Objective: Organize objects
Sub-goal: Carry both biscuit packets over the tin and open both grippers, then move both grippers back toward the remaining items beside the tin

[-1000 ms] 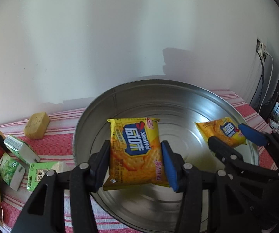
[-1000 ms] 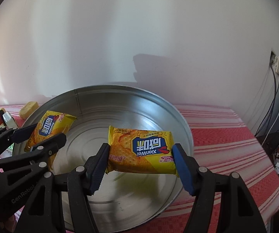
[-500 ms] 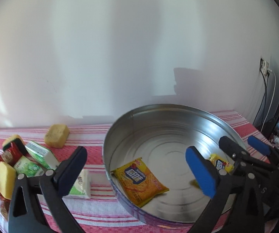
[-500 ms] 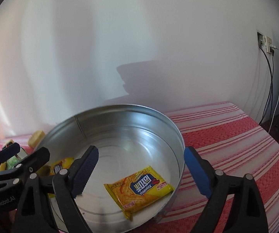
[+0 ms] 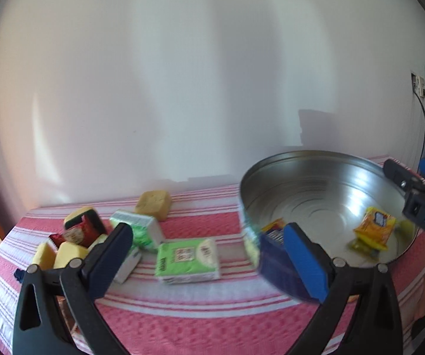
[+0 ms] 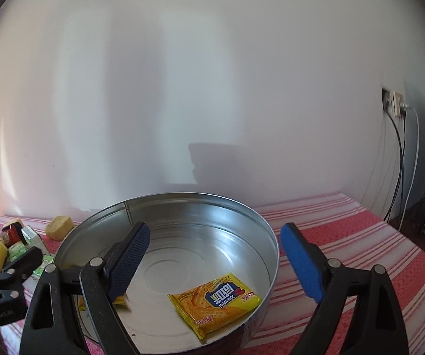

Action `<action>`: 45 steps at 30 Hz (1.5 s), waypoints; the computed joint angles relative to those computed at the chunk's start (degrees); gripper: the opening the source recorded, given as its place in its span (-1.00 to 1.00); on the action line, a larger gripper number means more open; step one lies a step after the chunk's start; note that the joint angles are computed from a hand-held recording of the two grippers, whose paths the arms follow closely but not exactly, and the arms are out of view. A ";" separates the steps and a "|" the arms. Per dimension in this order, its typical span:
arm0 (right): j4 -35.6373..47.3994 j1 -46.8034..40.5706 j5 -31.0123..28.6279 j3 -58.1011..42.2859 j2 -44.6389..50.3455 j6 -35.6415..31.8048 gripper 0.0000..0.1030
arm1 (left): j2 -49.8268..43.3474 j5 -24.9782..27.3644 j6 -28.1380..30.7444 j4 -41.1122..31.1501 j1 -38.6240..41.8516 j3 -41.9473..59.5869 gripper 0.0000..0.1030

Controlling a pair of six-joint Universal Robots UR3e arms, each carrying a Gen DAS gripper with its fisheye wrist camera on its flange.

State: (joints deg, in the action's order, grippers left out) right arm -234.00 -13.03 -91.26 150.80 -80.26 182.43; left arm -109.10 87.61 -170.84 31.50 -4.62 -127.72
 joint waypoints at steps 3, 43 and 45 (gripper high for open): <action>-2.04 3.90 -5.48 -1.27 1.97 -0.51 0.78 | 0.68 -1.62 1.86 1.24 3.54 -2.73 0.99; 45.12 46.88 -23.81 -39.55 14.55 15.41 0.78 | 6.10 -14.87 13.98 -41.13 35.97 2.27 0.96; 46.18 46.08 -22.66 -39.47 14.27 16.34 0.78 | 5.91 -15.25 14.00 -40.60 36.36 2.02 0.91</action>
State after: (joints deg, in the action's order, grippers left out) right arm -187.82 33.05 -113.92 111.32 -65.98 198.77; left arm -103.19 72.36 -156.84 -9.10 31.74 -125.69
